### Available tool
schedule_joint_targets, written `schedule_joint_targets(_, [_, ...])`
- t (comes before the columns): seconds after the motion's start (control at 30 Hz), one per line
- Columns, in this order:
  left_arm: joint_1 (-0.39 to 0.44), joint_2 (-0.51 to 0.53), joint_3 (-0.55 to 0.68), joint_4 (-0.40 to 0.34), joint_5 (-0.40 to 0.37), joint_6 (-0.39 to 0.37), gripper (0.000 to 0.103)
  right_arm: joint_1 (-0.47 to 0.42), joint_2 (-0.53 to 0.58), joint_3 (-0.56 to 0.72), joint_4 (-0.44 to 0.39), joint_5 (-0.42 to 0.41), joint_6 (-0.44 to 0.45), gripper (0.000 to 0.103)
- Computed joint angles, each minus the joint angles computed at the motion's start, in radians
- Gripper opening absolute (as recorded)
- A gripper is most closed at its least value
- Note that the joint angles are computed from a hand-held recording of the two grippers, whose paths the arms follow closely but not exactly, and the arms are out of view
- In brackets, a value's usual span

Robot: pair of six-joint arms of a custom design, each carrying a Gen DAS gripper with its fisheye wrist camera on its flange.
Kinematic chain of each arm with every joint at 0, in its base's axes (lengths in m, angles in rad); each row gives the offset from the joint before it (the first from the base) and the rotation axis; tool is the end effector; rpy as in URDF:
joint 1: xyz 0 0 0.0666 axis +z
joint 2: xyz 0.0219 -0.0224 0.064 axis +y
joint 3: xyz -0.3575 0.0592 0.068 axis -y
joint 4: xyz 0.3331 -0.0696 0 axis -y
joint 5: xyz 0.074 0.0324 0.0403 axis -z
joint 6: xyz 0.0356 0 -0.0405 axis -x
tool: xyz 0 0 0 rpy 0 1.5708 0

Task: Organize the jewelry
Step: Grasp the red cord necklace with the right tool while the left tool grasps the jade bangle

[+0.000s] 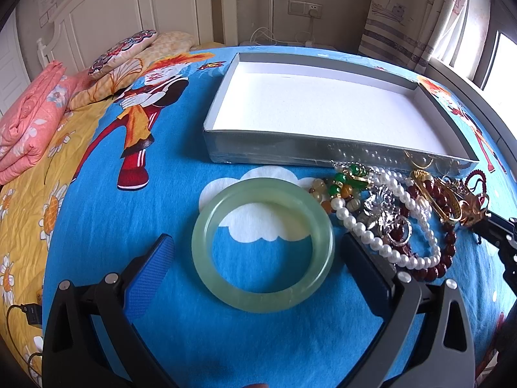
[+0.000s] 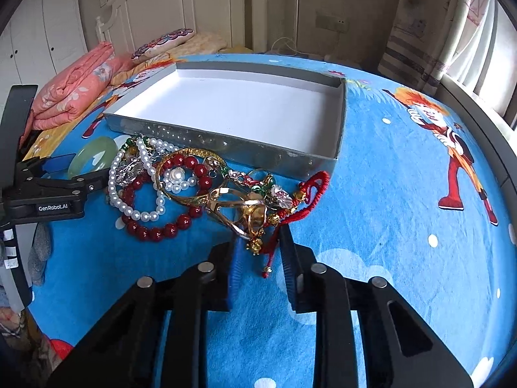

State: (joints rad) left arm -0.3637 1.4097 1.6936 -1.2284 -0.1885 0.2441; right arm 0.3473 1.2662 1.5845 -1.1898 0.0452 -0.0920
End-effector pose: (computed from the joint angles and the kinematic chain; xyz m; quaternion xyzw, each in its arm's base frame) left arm 0.3902 -0.1418 0.4993 0.0277 0.9472 -0.0063 0.3194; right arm 0.3451 0.1228 0.5123 -0.1119 0.9326 0.0539 0.3389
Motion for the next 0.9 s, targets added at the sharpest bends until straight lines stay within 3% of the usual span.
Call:
schedule_joint_targets(0.3, [-0.002, -0.005, -0.007, 0.001, -0.001, 0.002, 0.101, -0.039, -0.119, -0.063, 0.104, -0.018, -0.009, 0.004])
schedule_joint_targets(0.53, [-0.006, -0.004, -0.006, -0.007, 0.005, -0.001, 0.101, -0.060, -0.146, -0.071, 0.117, -0.068, -0.006, 0.004])
schedule_joint_targets(0.77, [0.007, -0.063, -0.058, -0.014, 0.048, -0.040, 0.100, -0.099, -0.170, -0.121, 0.126, -0.138, -0.006, 0.005])
schedule_joint_targets(0.9, [0.047, -0.125, -0.114, 0.037, 0.135, -0.022, 0.094, -0.125, -0.151, -0.124, 0.115, -0.177, -0.019, 0.006])
